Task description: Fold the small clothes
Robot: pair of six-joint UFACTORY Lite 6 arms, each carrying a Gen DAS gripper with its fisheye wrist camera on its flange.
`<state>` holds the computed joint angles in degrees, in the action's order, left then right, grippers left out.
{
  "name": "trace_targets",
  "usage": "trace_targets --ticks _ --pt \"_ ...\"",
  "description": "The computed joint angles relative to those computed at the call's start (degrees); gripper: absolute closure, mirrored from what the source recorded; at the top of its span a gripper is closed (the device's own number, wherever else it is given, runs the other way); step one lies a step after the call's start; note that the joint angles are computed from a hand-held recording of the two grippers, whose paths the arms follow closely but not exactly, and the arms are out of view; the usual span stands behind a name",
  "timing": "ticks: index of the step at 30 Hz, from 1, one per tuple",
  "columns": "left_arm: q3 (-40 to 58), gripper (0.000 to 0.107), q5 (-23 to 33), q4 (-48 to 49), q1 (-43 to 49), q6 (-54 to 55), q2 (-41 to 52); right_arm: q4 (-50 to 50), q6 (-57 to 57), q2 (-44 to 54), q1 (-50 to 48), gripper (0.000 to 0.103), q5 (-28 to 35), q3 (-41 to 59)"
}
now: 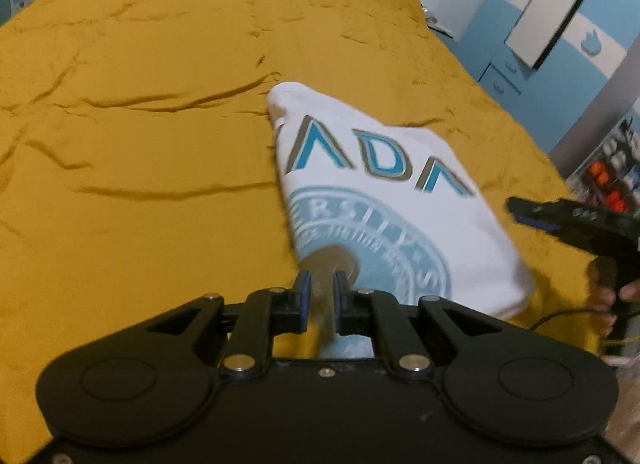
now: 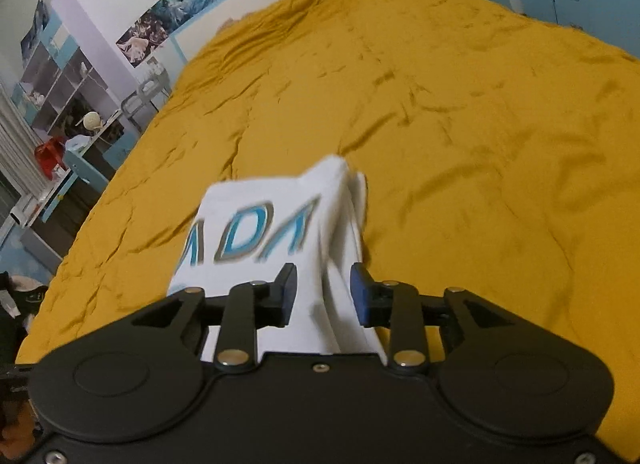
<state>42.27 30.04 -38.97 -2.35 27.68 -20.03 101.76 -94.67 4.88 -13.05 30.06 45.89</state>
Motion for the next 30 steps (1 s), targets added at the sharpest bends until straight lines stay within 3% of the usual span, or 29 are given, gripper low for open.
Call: trace_targets --ticks 6,7,8,14,18,21,23,27,30 --pt "4.5 0.097 -5.6 -2.3 -4.9 -1.4 11.7 0.1 3.2 10.9 5.1 0.073 -3.2 9.9" --pt "4.5 0.097 -6.0 -2.2 -5.1 -1.6 12.3 -0.5 3.8 11.6 5.3 0.077 -3.2 10.4" --pt "4.8 0.097 -5.8 -2.8 -4.8 -1.2 12.7 0.1 3.0 11.8 5.7 0.094 -4.1 10.5" --pt "6.1 0.095 -1.6 -7.0 -1.7 4.1 12.7 4.6 0.9 2.1 3.7 0.098 -3.9 3.0" --pt "7.8 0.094 -0.8 -6.7 -1.0 4.6 14.9 8.9 -3.5 9.9 3.2 0.099 -4.3 3.9" --pt "9.4 0.093 -0.5 -4.1 -1.1 2.3 15.3 11.0 -4.7 10.6 1.2 0.093 -0.9 2.6" --pt "10.2 0.092 0.6 -3.8 -0.3 2.5 15.4 8.7 -1.9 8.0 -0.2 0.071 0.3 1.0" --pt "9.9 0.085 -0.2 -3.5 -1.2 1.8 15.3 0.9 1.1 -2.7 -3.6 0.071 2.6 -5.7" --pt "9.3 0.084 -0.9 -3.1 -1.7 1.6 14.7 -7.1 2.9 -9.7 -5.6 0.064 2.5 -10.0"
